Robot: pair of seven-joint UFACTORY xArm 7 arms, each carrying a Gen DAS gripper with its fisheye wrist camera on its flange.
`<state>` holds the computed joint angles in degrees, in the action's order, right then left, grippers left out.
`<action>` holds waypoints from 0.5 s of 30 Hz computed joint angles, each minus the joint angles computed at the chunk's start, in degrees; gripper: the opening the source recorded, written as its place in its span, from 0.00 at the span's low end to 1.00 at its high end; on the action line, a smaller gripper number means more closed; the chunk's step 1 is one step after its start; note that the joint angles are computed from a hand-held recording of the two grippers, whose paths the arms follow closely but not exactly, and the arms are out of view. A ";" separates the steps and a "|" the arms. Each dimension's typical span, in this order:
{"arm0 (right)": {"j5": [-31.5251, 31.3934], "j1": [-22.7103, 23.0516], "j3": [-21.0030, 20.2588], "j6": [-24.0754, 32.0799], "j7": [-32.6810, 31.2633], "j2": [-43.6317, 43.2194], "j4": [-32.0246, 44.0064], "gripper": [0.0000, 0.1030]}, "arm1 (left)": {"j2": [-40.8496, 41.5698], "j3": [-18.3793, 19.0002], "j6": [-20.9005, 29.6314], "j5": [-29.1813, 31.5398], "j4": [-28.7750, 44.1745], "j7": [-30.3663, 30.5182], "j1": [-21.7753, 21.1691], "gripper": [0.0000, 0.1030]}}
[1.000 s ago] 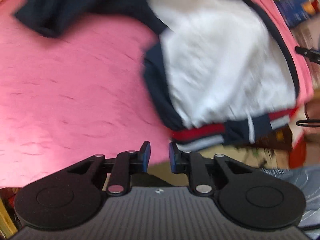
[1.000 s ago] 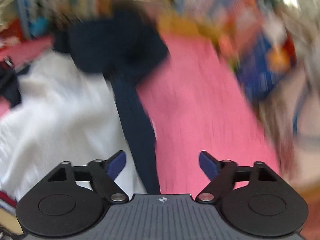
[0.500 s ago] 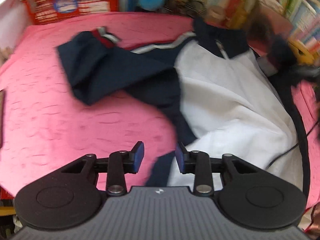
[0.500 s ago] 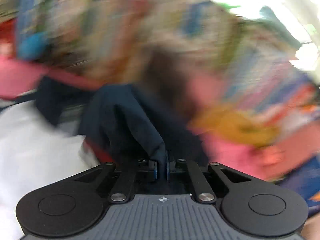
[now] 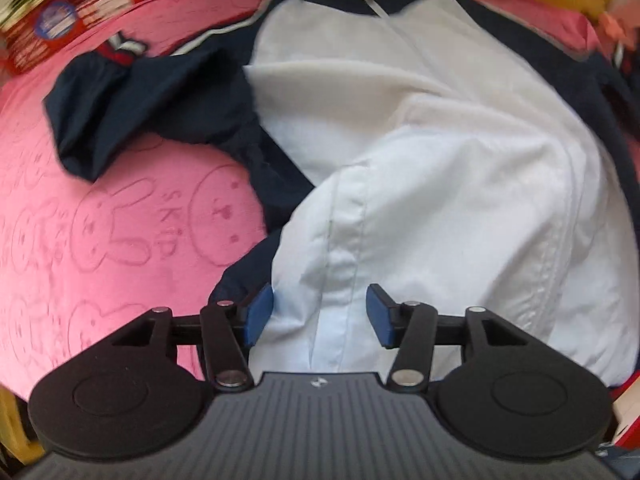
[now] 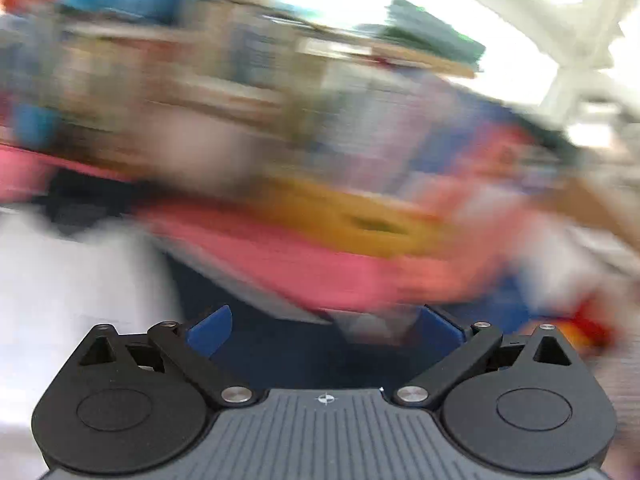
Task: Fold clothes
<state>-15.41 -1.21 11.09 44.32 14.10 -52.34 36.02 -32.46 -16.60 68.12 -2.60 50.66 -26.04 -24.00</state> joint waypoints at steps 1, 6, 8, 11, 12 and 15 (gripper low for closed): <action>4.18 4.86 -0.89 -2.66 -0.97 3.50 0.82 0.98 | -1.09 0.46 0.29 -0.25 -0.47 -0.57 0.27 0.55; 19.42 24.08 -2.36 -17.19 -9.87 26.13 10.15 0.98 | -6.15 1.21 3.13 -0.60 -3.23 -4.72 2.46 0.56; 22.54 28.21 -1.68 -19.19 -14.39 36.23 17.53 1.00 | -8.73 1.99 3.50 -1.73 -6.15 -5.31 2.48 0.56; 18.78 28.70 2.79 -13.15 -12.04 49.69 30.06 0.53 | -12.09 3.01 2.60 -3.32 -10.57 -5.36 2.41 0.56; 16.40 29.00 3.46 -9.48 -10.00 54.04 34.78 0.22 | -13.47 3.53 2.11 -4.05 -12.12 -5.26 2.33 0.56; 9.04 31.22 2.64 -9.49 -1.47 62.01 45.84 0.06 | -19.41 6.02 1.43 -6.49 -16.42 -4.54 2.26 0.56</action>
